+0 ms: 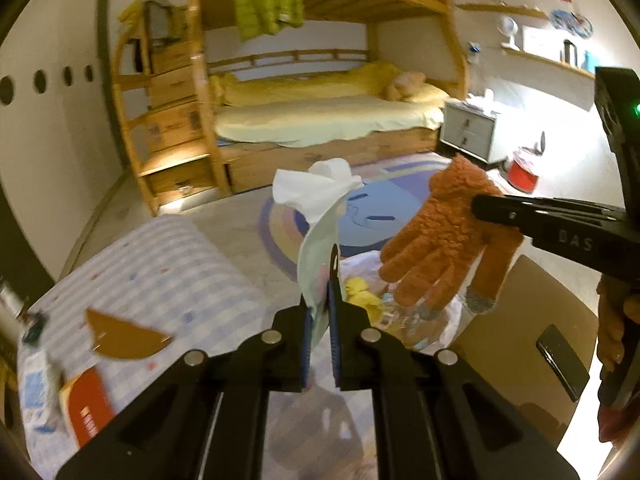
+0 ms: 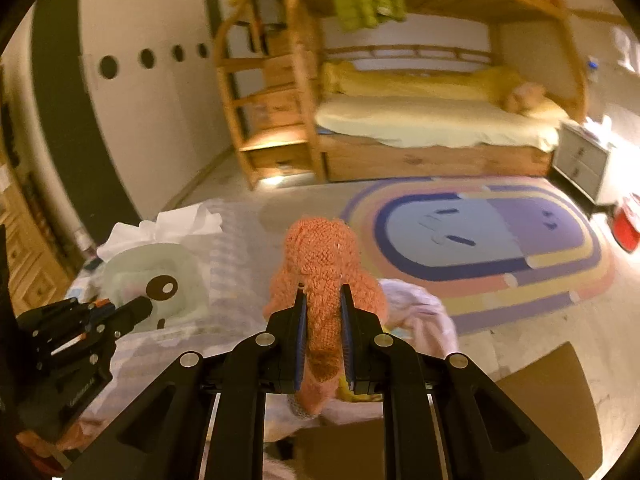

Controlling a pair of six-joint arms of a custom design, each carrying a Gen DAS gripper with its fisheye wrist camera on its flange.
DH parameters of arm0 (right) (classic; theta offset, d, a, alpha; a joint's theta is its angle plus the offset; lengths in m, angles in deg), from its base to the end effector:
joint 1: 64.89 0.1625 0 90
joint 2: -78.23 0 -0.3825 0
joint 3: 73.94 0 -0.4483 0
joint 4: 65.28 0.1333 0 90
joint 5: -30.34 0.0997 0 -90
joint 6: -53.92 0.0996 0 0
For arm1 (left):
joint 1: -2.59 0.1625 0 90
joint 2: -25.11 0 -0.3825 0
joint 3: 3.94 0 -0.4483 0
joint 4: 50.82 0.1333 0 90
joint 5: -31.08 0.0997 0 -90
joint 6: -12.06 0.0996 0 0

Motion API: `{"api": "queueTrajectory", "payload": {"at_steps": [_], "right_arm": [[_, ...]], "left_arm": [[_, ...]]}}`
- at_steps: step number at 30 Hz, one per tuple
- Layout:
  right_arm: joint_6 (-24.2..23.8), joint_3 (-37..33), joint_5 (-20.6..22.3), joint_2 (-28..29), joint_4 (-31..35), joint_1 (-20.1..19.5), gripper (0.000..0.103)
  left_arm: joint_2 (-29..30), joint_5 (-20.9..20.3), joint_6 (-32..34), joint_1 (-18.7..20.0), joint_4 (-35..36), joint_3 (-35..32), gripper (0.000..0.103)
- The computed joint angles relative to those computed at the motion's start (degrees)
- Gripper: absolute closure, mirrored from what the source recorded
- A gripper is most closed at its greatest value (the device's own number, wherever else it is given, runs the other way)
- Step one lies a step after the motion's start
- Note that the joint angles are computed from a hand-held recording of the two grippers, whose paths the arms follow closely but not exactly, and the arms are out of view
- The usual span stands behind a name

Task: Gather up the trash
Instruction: 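Carry both items over the pink trash bag and open both grippers, then move both grippers back over the table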

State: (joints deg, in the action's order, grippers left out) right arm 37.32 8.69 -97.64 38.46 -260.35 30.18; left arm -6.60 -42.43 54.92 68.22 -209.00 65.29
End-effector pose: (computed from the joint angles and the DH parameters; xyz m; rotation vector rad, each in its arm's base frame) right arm 0.1370 -0.7293 0.1538 -0.0338 -2.1664 1.2002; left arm -0.1893 -0.8094 0.0592 1.4050 2.3072 -0.6675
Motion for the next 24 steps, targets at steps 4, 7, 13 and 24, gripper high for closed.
{"api": "queueTrajectory", "payload": {"at_steps": [4, 7, 13, 24], "right_arm": [[1.64, -1.39, -0.32, 0.08, 1.49, -2.05, 0.086], [2.9, -2.69, 0.04, 0.4, 3.26, -3.42, 0.086], [4.14, -6.08, 0.97, 1.9, 6.1, -5.3, 0.084], [7.74, -1.86, 2.43, -0.53, 5.48, -4.58, 0.063]], "left_arm": [[5.69, 0.76, 0.67, -0.76, 3.44, -6.46, 0.097], [9.45, 1.47, 0.35, -1.06, 5.97, -11.36, 0.096], [15.01, 1.38, -1.29, -1.31, 9.11, -19.58, 0.093], [10.47, 2.32, -4.43, -0.88, 4.6, -13.8, 0.049]]}}
